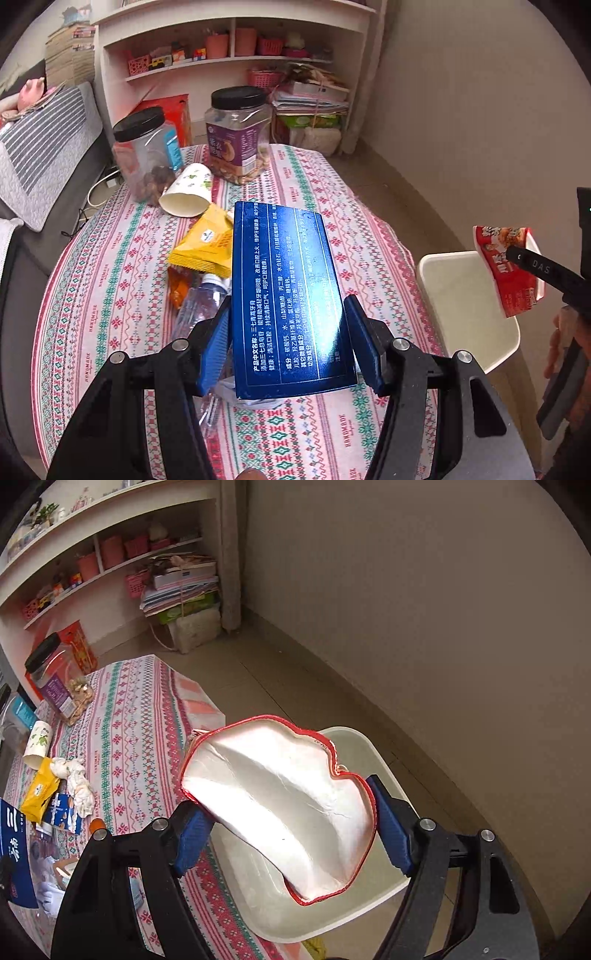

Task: Collect trash
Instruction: 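Carry the snack bag and blue box to the white bin and release both, then grasp the clear plastic bottle with the left tool while the right tool grasps crumpled paper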

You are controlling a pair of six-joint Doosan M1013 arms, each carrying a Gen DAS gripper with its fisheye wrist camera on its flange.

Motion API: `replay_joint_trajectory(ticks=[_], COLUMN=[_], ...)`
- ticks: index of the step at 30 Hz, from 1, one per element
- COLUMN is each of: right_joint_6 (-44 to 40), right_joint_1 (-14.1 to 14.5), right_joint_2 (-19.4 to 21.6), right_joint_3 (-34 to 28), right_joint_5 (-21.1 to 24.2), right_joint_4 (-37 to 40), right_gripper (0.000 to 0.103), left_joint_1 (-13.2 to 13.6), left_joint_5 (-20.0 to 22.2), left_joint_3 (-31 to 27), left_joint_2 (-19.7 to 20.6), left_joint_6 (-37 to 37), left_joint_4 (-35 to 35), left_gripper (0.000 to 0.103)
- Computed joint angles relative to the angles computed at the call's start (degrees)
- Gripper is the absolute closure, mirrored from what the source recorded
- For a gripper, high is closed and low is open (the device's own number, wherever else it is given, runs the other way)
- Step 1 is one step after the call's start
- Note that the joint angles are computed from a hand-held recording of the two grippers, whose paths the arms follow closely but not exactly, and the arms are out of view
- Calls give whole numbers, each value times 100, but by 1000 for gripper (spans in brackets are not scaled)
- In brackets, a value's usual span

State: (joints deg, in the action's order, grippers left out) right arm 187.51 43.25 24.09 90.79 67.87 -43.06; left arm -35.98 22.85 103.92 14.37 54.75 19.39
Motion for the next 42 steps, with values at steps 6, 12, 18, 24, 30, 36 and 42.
replay_joint_trajectory(ticks=[6,12,18,24,30,36,42], right_joint_6=[352,807,1344,1845,1870,1523,739], right_joint_1=[-23,42,44,72,126,241,338], right_joint_2=[-281,-556,-833,-1027,-1009,-828,-515], right_joint_3=[309,552,823,1024,998,769,398], right_joint_5=[-66,-65,-103,-112,-143,-109,-58], right_joint_4=[-59,-380,-541,-662,-705,-734,-629], right_gripper=[8,7,7,7,7,7,7], left_joint_1=[-319,-650,-847,-960,-1033,-979,-860], left_joint_5=[-178,-199,-65,85,-73,-126,57], left_joint_3=[-131,-476,-831,-1105,-917,-650,-389], left_joint_2=[124,363,642,874,694,480,297], left_joint_6=[332,852,1729,2393,1496,177,-828], left_joint_4=[-316,-890,-1934,-2634,-1377,125,1160], left_gripper=[45,45,44,31,31,30,30])
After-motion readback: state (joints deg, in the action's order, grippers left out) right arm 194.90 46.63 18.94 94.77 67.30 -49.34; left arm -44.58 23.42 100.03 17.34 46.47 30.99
